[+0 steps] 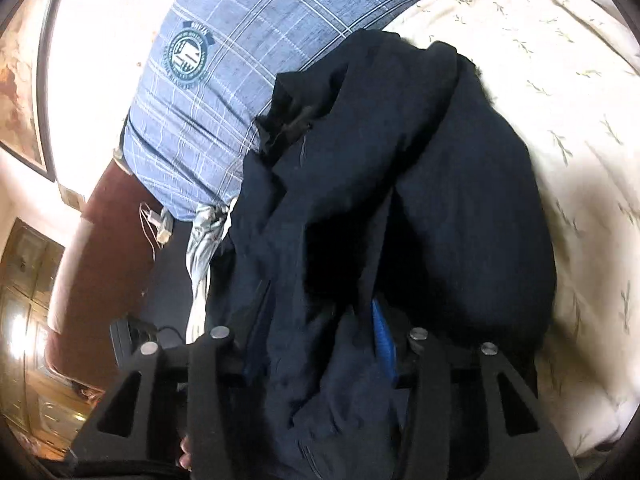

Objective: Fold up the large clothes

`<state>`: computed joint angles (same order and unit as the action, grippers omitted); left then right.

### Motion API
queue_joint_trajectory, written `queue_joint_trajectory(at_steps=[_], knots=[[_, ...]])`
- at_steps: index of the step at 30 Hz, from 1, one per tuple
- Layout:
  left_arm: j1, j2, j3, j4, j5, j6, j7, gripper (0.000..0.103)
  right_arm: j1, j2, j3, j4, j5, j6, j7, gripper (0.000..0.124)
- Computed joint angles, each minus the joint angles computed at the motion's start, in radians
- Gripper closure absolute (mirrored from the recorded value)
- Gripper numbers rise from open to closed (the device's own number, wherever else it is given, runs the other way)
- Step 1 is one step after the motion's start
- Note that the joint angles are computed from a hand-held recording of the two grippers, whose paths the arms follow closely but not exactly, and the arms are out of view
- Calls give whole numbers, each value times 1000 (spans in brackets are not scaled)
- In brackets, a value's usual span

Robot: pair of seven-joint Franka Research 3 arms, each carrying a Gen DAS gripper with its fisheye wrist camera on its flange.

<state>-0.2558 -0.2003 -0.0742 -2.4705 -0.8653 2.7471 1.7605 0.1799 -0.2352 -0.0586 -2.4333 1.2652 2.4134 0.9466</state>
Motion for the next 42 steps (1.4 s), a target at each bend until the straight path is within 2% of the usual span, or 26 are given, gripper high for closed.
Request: queue_joint_trajectory(at_steps=[1,2,3,5,6,7,10,11,13,15,16,17,18,20,22,25,26,29,30,31,32,33,34,35,39,42], knots=[[-3,-1,8,-3,-19,-15,14,32,-12,1,17,1,-1,-8,3,67],[2,9,7,3,-12,-26,9,32,10,9,-2,6,-4,-17,4,66],[11,8,-2,-4,13,-19,-13,34,8,-5,15,-1,-30,29,27,67],[12,7,-1,-5,4,-12,-15,35,-23,-86,83,-39,6,238,-19,68],[9,6,6,-2,-17,-18,-1,35,3,-102,65,-41,30,289,-42,66],[10,4,10,-2,-29,-26,10,36,47,-108,12,-36,58,283,-76,58],[15,-1,4,-6,-21,-28,6,40,65,-69,-40,-19,114,122,-113,56],[12,2,5,0,-31,-35,10,40,62,-28,-42,0,85,44,-78,56],[17,1,-2,-1,-22,-31,-5,40,50,44,-16,34,19,-17,-1,56],[21,3,-10,-2,6,-20,-26,48,42,106,13,64,-26,-36,53,62],[23,3,-17,-3,31,-8,-44,59,40,131,25,79,-38,-42,71,75],[19,0,-14,-4,35,-4,-40,69,40,144,43,88,-69,-15,100,100],[15,-9,-10,-12,29,0,-35,74,39,145,52,90,-83,5,102,107],[-7,-42,11,-27,-24,6,16,86,45,113,67,73,-62,73,77,115],[-37,-89,48,-45,-119,2,97,90,55,68,63,48,-1,93,-4,117],[-57,-124,102,-62,-284,-55,197,95,57,3,37,15,56,62,-75,117],[-44,-123,91,-66,-283,-63,198,92,54,-4,43,5,21,77,-44,117],[33,-91,-10,-71,-5,-16,-29,79,54,39,45,2,-43,60,28,118],[42,-88,-22,-73,61,-2,-81,71,53,55,38,10,-46,33,34,118],[41,-91,-24,-78,92,16,-111,54,49,62,29,16,-36,-1,31,117],[16,-98,-7,-85,66,43,-95,45,46,53,30,11,-13,9,35,106],[-15,-103,17,-88,33,60,-64,42,47,42,33,6,16,30,16,95],[-49,-108,44,-85,-7,64,-21,40,48,29,32,1,44,43,-14,59],[-63,-110,51,-85,-17,66,-5,40,51,17,37,-4,62,68,-36,47],[-57,-68,29,-64,67,63,-60,41,58,42,33,10,47,15,-38,48],[-50,-21,12,-42,107,87,-99,47,61,97,55,45,29,41,1,56]])
